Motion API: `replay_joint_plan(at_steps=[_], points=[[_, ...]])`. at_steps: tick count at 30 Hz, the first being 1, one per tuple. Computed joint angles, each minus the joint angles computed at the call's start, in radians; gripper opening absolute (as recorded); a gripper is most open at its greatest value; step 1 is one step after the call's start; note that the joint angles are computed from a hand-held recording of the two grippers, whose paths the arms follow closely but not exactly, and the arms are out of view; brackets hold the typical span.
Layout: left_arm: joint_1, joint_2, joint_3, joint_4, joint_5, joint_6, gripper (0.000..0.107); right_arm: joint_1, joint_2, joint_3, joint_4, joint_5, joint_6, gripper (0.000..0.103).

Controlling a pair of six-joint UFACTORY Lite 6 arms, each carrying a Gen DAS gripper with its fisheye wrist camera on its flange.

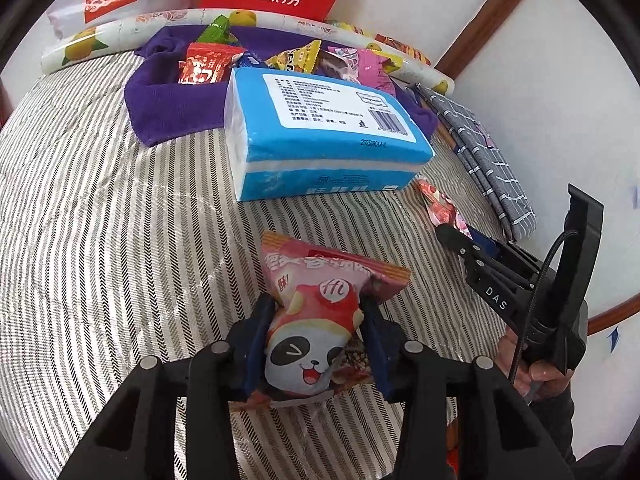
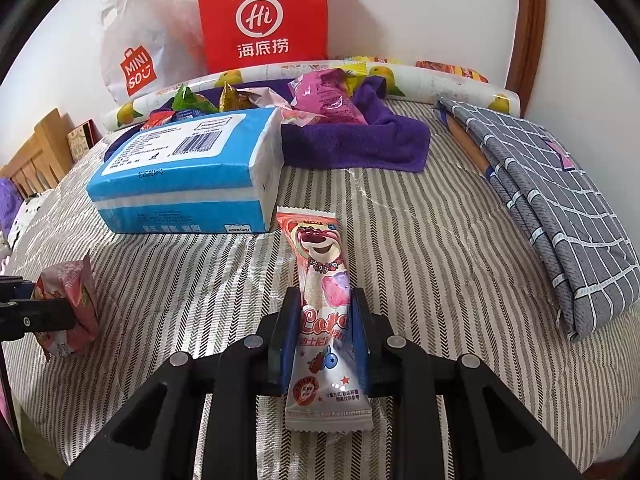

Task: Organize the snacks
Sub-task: 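Carry the bear packet and panda bag up toward the purple towel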

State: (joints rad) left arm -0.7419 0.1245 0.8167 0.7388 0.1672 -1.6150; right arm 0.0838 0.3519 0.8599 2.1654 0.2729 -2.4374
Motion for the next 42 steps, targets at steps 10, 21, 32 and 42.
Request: replay_joint_plan(at_steps=[10,21,32,42], points=[[-0.009,-0.113,-0.058,0.130,0.034,-0.134,0.039,-0.018,-0.154,-0.047,-0.322,-0.011,0.349,0.024],[0.078,-0.221,-0.002,-0.153,0.121,0.224,0.039,0.014,-0.252,0.099,-0.953,0.002,1.042,0.024],[0.277,-0.122,0.213,-0.536,0.155,0.754,0.039,0.058,-0.064,0.503,-1.416,0.083,1.607,0.024],[0.378,0.014,0.450,-0.639,0.223,0.958,0.039,0.089,0.095,0.736,-1.487,0.123,1.714,0.024]])
